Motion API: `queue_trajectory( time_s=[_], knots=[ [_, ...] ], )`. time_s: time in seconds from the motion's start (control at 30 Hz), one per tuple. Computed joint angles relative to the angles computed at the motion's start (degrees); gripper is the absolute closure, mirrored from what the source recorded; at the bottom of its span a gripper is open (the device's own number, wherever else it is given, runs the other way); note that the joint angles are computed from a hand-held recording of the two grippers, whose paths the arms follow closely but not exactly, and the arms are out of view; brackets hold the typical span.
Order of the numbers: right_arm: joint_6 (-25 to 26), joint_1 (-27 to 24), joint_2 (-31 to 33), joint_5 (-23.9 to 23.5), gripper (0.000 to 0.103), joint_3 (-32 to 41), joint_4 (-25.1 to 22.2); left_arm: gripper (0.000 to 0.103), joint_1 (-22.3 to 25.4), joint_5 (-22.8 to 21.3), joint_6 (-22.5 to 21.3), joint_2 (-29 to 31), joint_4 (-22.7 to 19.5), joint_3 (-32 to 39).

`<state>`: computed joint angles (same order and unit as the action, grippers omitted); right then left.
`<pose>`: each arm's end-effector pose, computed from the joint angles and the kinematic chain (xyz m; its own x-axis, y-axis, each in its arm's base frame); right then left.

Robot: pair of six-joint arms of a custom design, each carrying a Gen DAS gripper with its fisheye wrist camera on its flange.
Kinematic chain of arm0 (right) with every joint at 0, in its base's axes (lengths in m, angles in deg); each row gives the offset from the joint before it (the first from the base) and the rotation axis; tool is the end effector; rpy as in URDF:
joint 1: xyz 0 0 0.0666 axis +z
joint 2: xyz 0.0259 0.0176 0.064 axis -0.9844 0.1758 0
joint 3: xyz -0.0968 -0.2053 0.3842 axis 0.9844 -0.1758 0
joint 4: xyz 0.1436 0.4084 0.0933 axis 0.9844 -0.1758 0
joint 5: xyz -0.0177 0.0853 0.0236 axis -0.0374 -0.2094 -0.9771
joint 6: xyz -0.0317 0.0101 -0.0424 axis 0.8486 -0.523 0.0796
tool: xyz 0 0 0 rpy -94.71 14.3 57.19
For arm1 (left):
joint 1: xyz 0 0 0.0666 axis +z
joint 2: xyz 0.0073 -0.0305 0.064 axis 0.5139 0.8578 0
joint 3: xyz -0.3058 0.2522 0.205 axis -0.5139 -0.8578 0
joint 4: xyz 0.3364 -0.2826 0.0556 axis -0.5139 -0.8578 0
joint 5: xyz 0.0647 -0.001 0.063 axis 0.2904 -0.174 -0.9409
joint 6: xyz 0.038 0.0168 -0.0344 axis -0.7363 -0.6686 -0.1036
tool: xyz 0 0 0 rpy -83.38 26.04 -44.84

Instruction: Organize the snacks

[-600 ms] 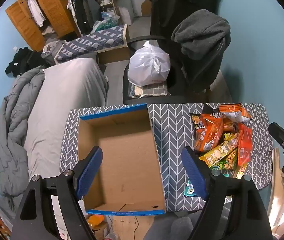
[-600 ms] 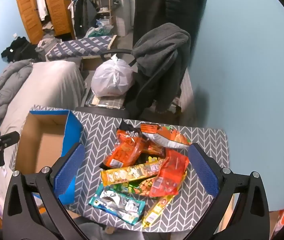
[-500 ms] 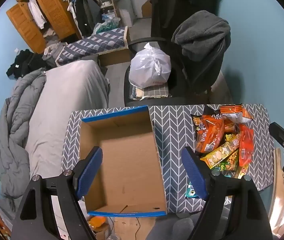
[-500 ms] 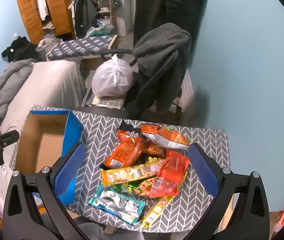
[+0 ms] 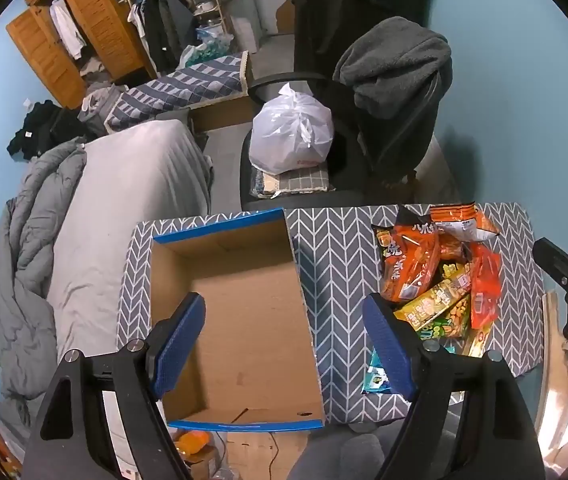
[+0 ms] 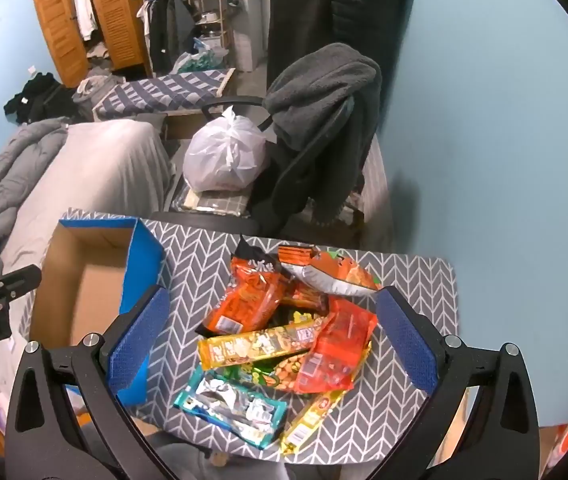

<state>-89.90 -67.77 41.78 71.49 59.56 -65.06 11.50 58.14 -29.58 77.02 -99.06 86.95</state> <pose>0.5364 0.1125 0.6879 -0.8508 -0.1320 -0.5086 -0.1375 0.9901 -0.0271 0.5587 -0.1883 0.5865 -0.9150 0.0509 -0.4002 0.0002 0.9921 0.1257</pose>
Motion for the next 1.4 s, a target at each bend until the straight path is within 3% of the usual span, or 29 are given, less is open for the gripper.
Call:
queue_trajectory(
  time_s=[1.4],
  knots=[
    [0.6,-0.7,-0.4,-1.6,0.002,-0.3,-0.2,0.021,-0.3,0.5,1.9,1.7,-1.7,2.7]
  ],
)
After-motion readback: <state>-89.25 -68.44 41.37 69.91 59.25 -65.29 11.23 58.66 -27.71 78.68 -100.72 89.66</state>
